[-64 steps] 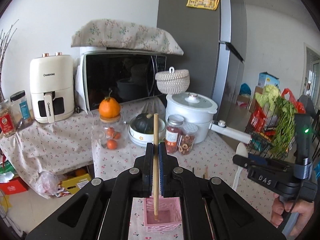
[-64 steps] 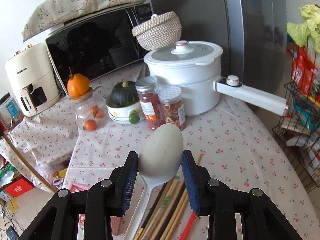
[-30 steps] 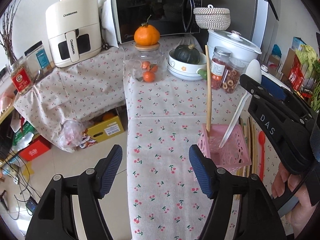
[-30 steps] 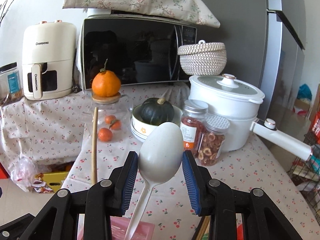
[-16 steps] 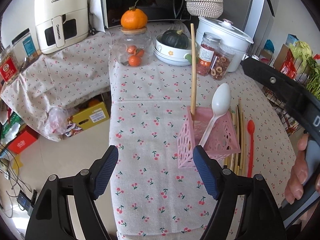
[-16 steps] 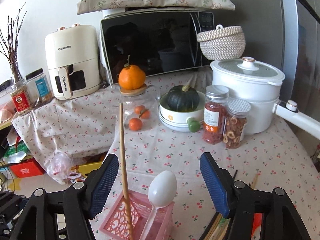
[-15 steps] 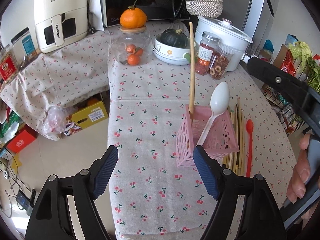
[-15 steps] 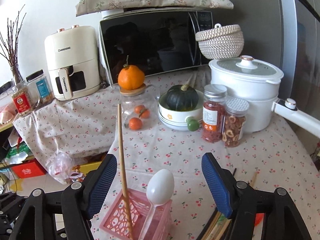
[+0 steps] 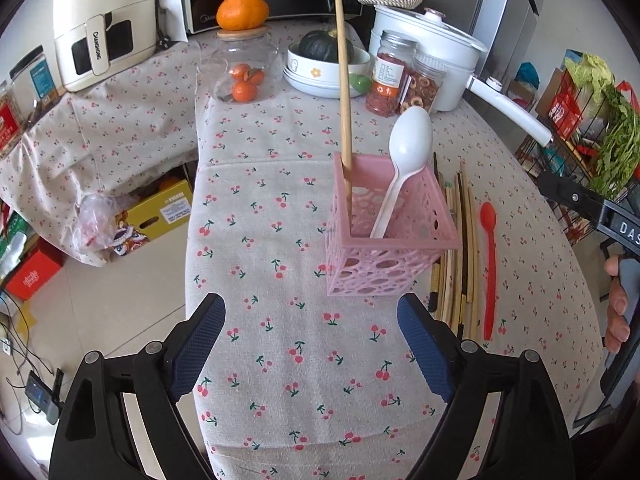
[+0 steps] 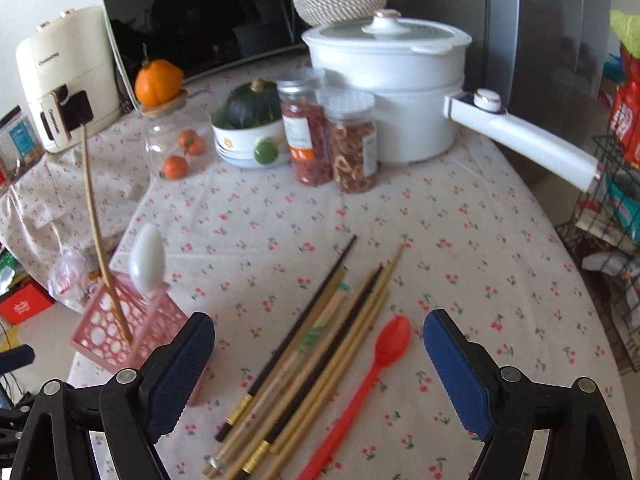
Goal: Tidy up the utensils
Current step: 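Move the right tool to the red spoon and grasp its handle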
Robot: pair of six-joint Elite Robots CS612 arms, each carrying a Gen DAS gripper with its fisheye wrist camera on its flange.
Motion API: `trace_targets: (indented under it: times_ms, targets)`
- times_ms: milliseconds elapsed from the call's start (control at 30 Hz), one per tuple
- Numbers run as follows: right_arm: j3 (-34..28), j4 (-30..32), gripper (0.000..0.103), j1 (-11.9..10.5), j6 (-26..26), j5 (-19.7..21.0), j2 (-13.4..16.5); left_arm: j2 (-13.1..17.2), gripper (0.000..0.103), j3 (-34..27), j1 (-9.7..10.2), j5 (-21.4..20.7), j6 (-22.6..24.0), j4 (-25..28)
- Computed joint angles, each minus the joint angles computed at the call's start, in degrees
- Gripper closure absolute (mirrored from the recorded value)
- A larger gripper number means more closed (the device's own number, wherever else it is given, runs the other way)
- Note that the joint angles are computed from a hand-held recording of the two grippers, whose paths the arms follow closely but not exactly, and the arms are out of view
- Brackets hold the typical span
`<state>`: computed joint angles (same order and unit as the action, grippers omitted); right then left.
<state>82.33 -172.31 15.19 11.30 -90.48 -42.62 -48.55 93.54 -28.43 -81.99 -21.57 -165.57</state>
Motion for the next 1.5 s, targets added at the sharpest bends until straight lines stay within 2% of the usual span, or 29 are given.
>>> trace_targets:
  times_ms: [300,533,733,833,933,1000,1100,1167,1333,1500]
  targets:
    - [-3.21,15.1,0.014,-1.5,3.73,-1.13,1.87,0.62,0.013,-1.32,-0.23,-5.18,2.21,4.91]
    - [-6.95,22.53,0.017,-2.08,6.35,0.21,4.19,0.87,0.013,-1.76,0.01,-8.45,2.48,6.51]
    - [-9.93,26.89,0.039,-2.3,7.57,0.49,6.03,0.57,0.013,-1.4,-0.32,-8.11,3.64,5.89]
    - [-10.37,26.48,0.045,-2.29,7.59,0.87,6.49,0.3,0.013,-1.09,-0.47,-7.87,4.55,5.65]
    - [-10.84,27.2,0.057,-2.09,6.7,0.47,6.65,-0.05,0.013,-0.63,-0.74,-7.99,5.59,5.14]
    - [-11.14,28.27,0.075,-1.92,5.75,-0.36,6.62,-0.32,0.013,-0.39,-1.07,-7.87,6.2,5.0]
    - [-10.91,29.11,0.091,-2.39,5.31,1.74,6.3,-0.7,0.013,-0.29,-1.71,-7.9,7.4,5.36]
    - [-10.23,29.53,0.094,-2.78,5.22,2.36,5.75,-0.98,0.014,-0.28,-2.26,-7.81,8.46,5.03]
    - [-6.79,27.22,0.094,-4.13,5.0,3.91,3.49,-1.46,0.015,-0.53,-3.98,-7.91,9.33,3.6]
    - [-2.97,24.5,0.094,-5.65,5.62,4.79,1.13,0.52,0.036,-5.71,-5.68,-8.04,9.31,6.73]
